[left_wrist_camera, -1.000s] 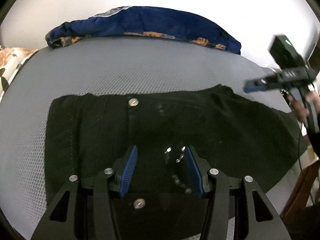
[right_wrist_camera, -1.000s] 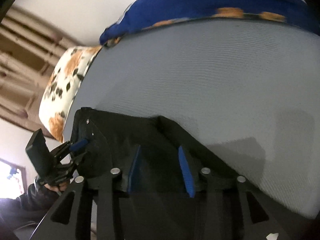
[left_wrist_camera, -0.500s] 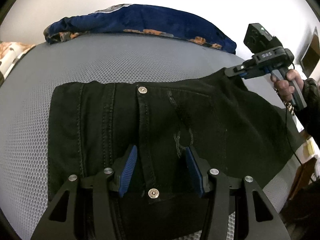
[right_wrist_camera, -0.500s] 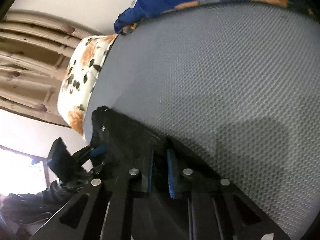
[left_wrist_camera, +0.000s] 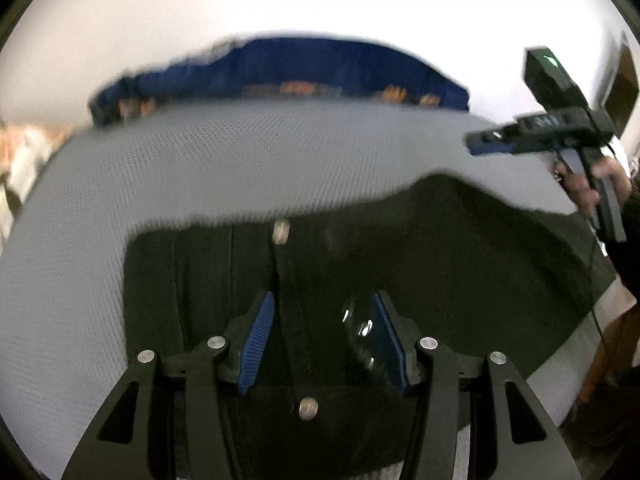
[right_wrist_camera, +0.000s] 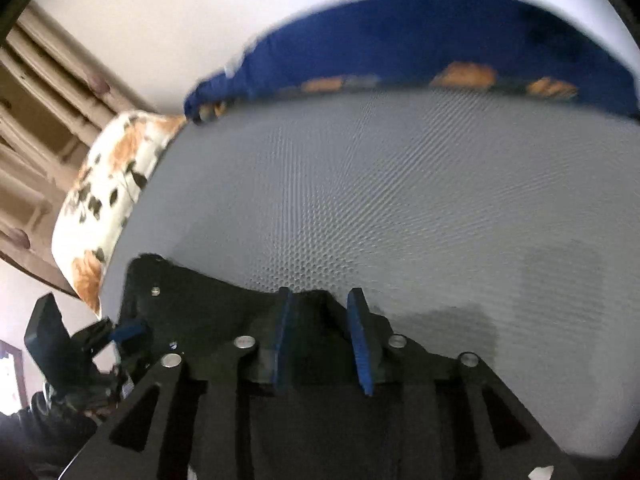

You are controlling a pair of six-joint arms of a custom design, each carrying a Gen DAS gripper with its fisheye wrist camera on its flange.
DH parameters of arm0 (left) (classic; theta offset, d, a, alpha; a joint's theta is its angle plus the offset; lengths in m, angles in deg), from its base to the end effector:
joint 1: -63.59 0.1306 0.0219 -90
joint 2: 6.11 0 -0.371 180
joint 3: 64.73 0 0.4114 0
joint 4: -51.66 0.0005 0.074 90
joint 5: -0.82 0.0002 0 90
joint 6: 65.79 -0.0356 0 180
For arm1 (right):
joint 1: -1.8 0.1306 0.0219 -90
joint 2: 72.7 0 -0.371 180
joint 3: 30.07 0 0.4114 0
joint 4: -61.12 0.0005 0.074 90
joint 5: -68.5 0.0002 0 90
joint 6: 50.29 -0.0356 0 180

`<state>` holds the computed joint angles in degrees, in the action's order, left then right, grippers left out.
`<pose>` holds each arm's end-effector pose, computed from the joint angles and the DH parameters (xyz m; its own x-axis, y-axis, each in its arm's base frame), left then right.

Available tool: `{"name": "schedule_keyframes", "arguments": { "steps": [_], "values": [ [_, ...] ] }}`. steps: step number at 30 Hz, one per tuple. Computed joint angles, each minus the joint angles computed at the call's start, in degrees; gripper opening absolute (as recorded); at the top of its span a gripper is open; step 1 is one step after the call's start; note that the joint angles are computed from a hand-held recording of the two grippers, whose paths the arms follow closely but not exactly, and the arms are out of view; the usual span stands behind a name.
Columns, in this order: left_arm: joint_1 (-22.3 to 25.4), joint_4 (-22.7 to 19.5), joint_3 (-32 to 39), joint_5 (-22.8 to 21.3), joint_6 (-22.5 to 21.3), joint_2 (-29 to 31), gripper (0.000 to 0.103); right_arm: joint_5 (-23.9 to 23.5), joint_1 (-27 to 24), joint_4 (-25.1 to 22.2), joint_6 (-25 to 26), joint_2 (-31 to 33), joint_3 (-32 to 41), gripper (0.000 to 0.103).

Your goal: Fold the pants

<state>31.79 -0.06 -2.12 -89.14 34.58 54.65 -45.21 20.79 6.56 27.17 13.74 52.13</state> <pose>0.2737 -0.1703 0.3837 -0.7341 0.2434 -0.6339 0.4018 0.9083 -0.1165 0.4344 0.1641 0.3792 -0.8970 -0.0984 -0.4310 -0.3075 0.8394 0.4482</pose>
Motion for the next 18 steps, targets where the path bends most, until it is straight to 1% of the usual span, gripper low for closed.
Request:
{"name": "schedule_keyframes", "arguments": {
  "steps": [1, 2, 4, 6, 7, 8, 10, 12, 15, 18],
  "values": [
    [-0.36, 0.57, 0.88, 0.36, -0.04, 0.64, 0.052, 2.53, -0.69, -0.58, -0.07, -2.37, -0.9, 0.041],
    [-0.75, 1.15, 1.66, 0.62, -0.03, 1.33, 0.052, 4.17, -1.37, -0.96, -0.29, -4.33, -1.84, 0.042],
    [-2.2, 2.88, 3.73, 2.14, -0.59, 3.97, 0.052, 8.24, -3.41, -2.33, -0.1, -9.17, -4.69, 0.042],
    [-4.61, 3.92, 5.89, 1.71, -2.04, 7.38, 0.052, 14.64, -4.35, -4.24, -0.2, -13.17, -7.48, 0.042],
    [-5.99, 4.97, 7.11, 1.82, -3.15, 9.77, 0.052, 16.27, -4.62, -4.79, -0.43, -14.44, -8.54, 0.042],
    [-6.73, 5.59, 7.76, 2.26, -3.78, 11.23, 0.052, 17.41, -5.69, -5.67, -0.72, -16.46, -10.39, 0.042],
    [-8.38, 6.35, 10.19, 3.04, -4.57, 15.97, 0.052, 20.27, -5.49, -7.06, -2.44, -18.99, -13.44, 0.042],
    [-9.19, 6.4, 12.65, 4.56, -4.39, 20.19, 0.052, 21.95, -4.82, -7.83, -3.14, -20.32, -15.83, 0.042],
    [-10.21, 6.4, 15.64, 5.18, -3.05, 24.51, 0.051, 24.98, -2.7, -6.85, -4.87, -21.33, -18.4, 0.042],
    [-11.21, 7.79, 17.17, 5.49, -3.2, 26.67, 0.051, 25.83, -1.37, -4.24, -5.64, -21.86, -19.67, 0.042]
  ]
}}
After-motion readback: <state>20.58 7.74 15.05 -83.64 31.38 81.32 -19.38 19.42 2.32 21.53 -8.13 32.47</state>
